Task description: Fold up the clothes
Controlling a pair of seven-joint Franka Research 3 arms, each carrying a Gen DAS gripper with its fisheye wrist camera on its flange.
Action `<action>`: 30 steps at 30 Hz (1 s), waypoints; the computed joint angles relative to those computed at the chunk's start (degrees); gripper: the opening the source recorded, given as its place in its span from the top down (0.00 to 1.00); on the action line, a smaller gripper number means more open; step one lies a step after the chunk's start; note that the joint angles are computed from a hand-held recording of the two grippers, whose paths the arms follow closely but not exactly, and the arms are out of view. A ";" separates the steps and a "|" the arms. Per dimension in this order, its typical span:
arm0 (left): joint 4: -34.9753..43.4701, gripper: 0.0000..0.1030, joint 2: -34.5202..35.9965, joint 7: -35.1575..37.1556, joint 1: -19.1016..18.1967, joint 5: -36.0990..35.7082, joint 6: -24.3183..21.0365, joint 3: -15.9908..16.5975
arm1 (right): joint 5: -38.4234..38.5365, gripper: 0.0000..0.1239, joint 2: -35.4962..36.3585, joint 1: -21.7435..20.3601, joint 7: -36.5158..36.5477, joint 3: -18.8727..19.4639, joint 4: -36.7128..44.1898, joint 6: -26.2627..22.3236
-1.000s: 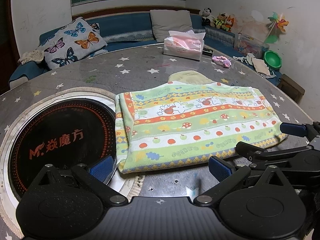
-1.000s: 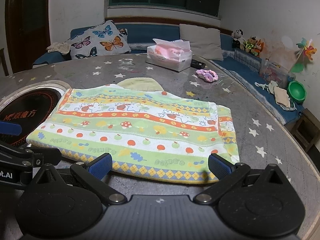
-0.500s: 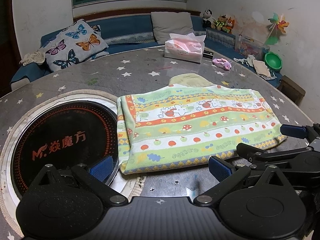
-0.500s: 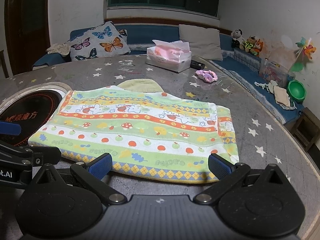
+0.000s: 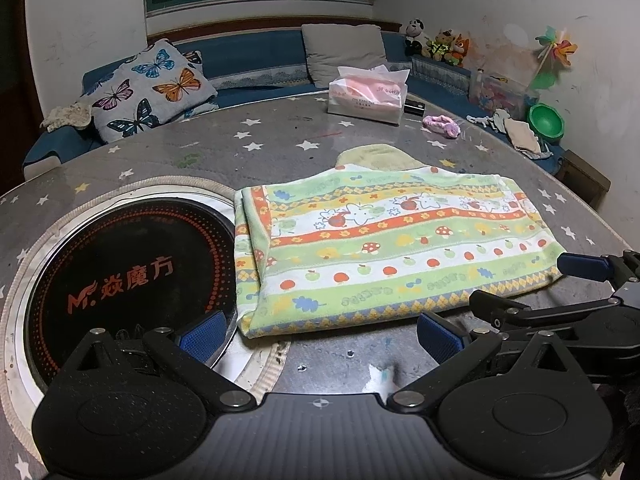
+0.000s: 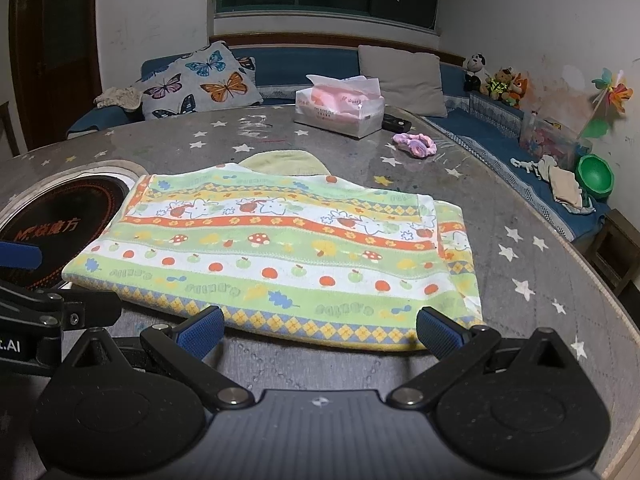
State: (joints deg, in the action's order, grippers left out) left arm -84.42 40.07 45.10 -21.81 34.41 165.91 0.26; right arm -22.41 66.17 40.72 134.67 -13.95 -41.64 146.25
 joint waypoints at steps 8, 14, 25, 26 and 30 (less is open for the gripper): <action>-0.72 0.00 -0.32 0.01 0.14 -0.23 0.01 -0.24 | -0.37 0.17 -1.16 0.37 0.52 -0.17 -2.07 0.78; -1.31 0.00 -0.63 -0.07 0.03 -0.20 0.42 -0.13 | -0.60 0.17 -2.13 0.65 0.96 -0.31 -3.84 1.35; -1.96 0.00 -0.96 -0.69 -0.36 0.19 0.83 0.20 | -1.03 0.17 -3.31 1.05 1.82 -0.48 -6.01 2.32; -2.01 0.00 -0.99 -0.79 -0.42 0.27 0.85 0.26 | -1.05 0.17 -3.36 1.08 1.85 -0.48 -6.10 2.36; -2.26 0.00 -1.16 -1.17 -0.50 0.52 0.98 0.42 | -1.13 0.17 -3.57 1.19 1.98 -0.50 -6.46 2.54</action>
